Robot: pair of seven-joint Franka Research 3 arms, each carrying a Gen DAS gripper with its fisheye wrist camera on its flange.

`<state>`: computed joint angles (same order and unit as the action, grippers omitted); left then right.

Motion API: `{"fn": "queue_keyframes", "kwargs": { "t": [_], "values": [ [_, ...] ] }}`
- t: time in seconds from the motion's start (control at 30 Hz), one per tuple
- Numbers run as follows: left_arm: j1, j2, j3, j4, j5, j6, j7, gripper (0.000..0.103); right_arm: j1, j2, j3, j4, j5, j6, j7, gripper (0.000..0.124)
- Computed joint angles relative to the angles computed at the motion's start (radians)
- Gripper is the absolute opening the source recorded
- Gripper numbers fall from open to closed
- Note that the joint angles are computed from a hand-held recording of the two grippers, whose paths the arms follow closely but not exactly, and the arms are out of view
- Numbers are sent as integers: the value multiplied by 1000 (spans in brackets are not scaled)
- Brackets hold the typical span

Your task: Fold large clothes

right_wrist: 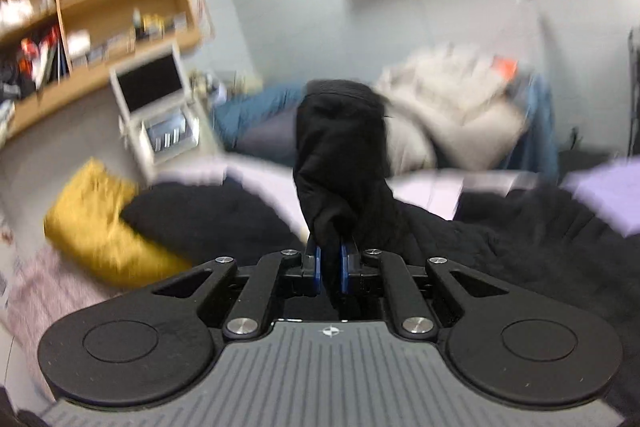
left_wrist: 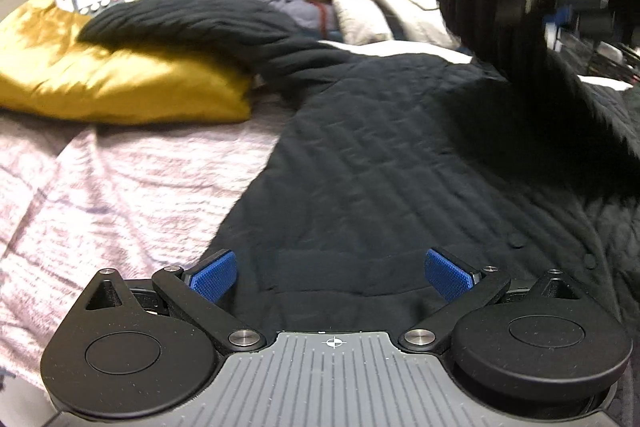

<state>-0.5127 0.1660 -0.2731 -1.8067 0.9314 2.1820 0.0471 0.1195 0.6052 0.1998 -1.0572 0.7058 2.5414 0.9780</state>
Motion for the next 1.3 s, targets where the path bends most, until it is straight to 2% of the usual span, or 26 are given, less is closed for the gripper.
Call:
{"fn": "queue_keyframes", "kwargs": {
  "t": [0.13, 0.17, 0.2, 0.27, 0.37, 0.43, 0.6, 0.67, 0.8, 0.9, 1.0, 1.07, 1.13, 1.2, 1.23, 1.27, 1.3],
  "values": [
    [7, -6, 2, -12, 1, 10, -4, 103, 47, -23, -38, -112, -91, 23, -17, 21],
    [7, -1, 3, -5, 5, 10, 1, 103, 59, -20, -46, -121, -119, 19, -19, 42],
    [7, 4, 3, 3, 10, 10, 5, 103, 67, -13, -61, -114, -153, -2, -8, 72],
    [4, 13, 6, 17, 26, 12, 10, 103, 72, -45, -70, -177, -180, 9, -5, 93],
    [-1, 21, 11, 34, 55, 19, 16, 103, 25, -128, -31, -293, -113, 27, -86, 90],
    [1, 35, 17, 56, 66, 36, 35, 103, 10, -172, -31, -345, -70, 46, -109, 90],
    [-4, 83, 38, 125, 105, 57, 97, 103, -45, -331, -72, -533, 59, 85, -132, 90],
    [-7, 111, 48, 161, 104, 60, 119, 103, -65, -416, -98, -646, 126, 132, -151, 90],
    [-18, 160, 69, 219, 94, 74, 149, 103, -68, -569, -182, -863, 131, 225, -16, 90],
    [-27, 187, 86, 251, 85, 74, 181, 103, -70, -692, -224, -1021, 117, 245, 166, 92],
    [-35, 202, 106, 274, 100, 72, 187, 103, -30, -782, -244, -1130, 182, 265, 215, 92],
    [-29, 213, 117, 292, 105, 87, 199, 103, 37, -798, -273, -1135, 309, 246, 85, 92],
    [-19, 230, 126, 320, 97, 100, 226, 103, 75, -764, -278, -1080, 375, 235, -52, 92],
    [-7, 253, 133, 354, 76, 119, 260, 103, 93, -721, -256, -1012, 598, 289, -262, 96],
    [1, 266, 136, 372, 58, 136, 279, 103, 119, -685, -269, -957, 693, 288, -339, 97],
    [5, 278, 139, 388, 42, 146, 295, 103, 110, -648, -258, -903, 718, 269, -351, 98],
    [6, 291, 144, 407, 29, 150, 308, 103, 102, -596, -242, -835, 672, 268, -297, 97]
  ]
}}
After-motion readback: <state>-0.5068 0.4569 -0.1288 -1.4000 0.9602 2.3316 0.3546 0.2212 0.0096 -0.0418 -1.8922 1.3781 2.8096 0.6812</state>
